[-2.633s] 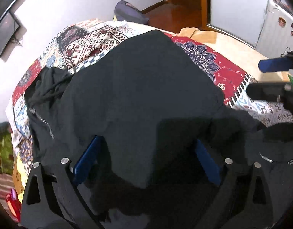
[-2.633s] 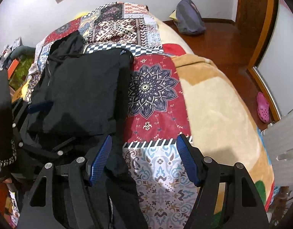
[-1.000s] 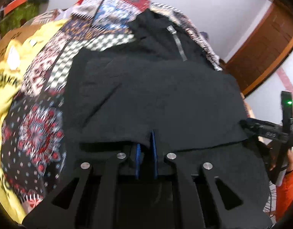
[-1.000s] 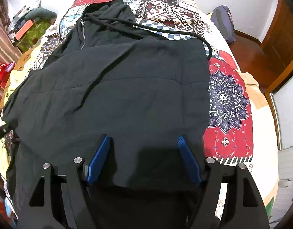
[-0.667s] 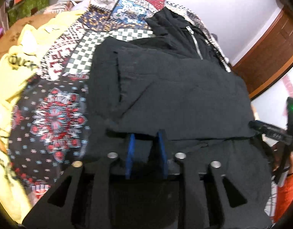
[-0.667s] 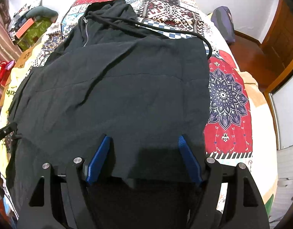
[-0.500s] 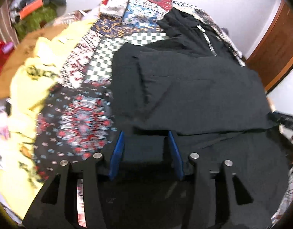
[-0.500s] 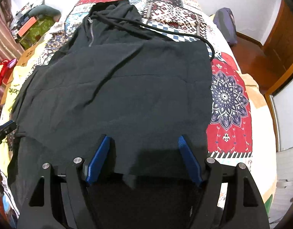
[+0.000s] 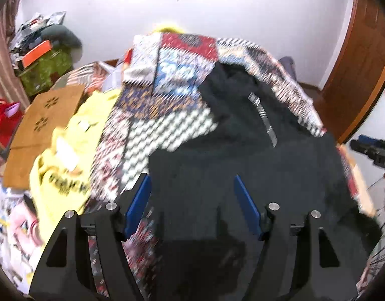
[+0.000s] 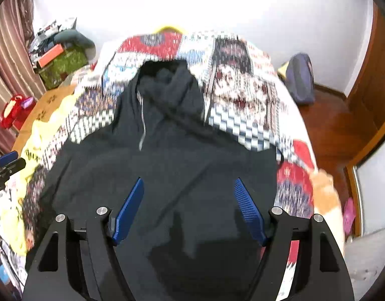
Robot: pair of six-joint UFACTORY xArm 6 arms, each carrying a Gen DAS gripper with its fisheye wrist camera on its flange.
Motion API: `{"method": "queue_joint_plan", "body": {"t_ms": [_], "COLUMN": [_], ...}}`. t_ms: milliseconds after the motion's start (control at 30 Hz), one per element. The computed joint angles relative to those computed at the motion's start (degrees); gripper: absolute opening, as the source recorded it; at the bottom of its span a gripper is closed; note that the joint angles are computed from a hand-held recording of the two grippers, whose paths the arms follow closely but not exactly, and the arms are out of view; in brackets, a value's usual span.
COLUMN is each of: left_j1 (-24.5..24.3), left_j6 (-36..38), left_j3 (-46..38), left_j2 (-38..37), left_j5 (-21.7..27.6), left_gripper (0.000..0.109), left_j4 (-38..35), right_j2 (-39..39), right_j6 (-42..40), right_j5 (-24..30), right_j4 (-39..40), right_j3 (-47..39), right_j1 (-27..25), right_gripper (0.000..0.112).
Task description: Fold large clothes
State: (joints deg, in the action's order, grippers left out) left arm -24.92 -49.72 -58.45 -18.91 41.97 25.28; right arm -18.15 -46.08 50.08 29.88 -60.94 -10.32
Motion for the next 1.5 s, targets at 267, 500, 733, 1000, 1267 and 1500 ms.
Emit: {"method": "queue_joint_plan", "body": {"t_ms": [267, 500, 733, 1000, 1267, 1500], "left_j1": [2.5, 5.1, 7.2, 9.1, 8.3, 6.8], "left_j6": [8.3, 15.2, 13.5, 14.5, 13.5, 10.5], "left_j3": [-16.9, -31.8, -44.4, -54.6, -61.3, -60.9], "left_j2": [16.3, 31.2, 43.5, 54.6, 61.3, 58.7], "left_j5": [-2.0, -2.0, -1.8, -4.6, -2.3, 3.5], "left_gripper": [0.069, 0.069, 0.069, 0.063, 0.029, 0.013], "left_j4": [-4.2, -12.6, -17.0, -26.6, -23.3, -16.1], "right_j2": [7.2, 19.0, 30.1, 42.8, 47.3, 42.4], "right_j6": [0.9, 7.2, 13.5, 23.5, 23.9, 20.1], "right_j5": [-5.4, -6.2, -3.8, 1.7, 3.4, 3.0], "right_j4": [1.8, -0.1, -3.7, -4.9, -4.8, -4.7], "right_j3": [-7.1, -17.1, -27.1, -40.8, -45.6, -40.4], "right_j1": [4.4, 7.9, 10.2, 10.7, 10.9, 10.7], "right_gripper": [0.077, 0.077, 0.077, 0.077, 0.057, 0.015]}}
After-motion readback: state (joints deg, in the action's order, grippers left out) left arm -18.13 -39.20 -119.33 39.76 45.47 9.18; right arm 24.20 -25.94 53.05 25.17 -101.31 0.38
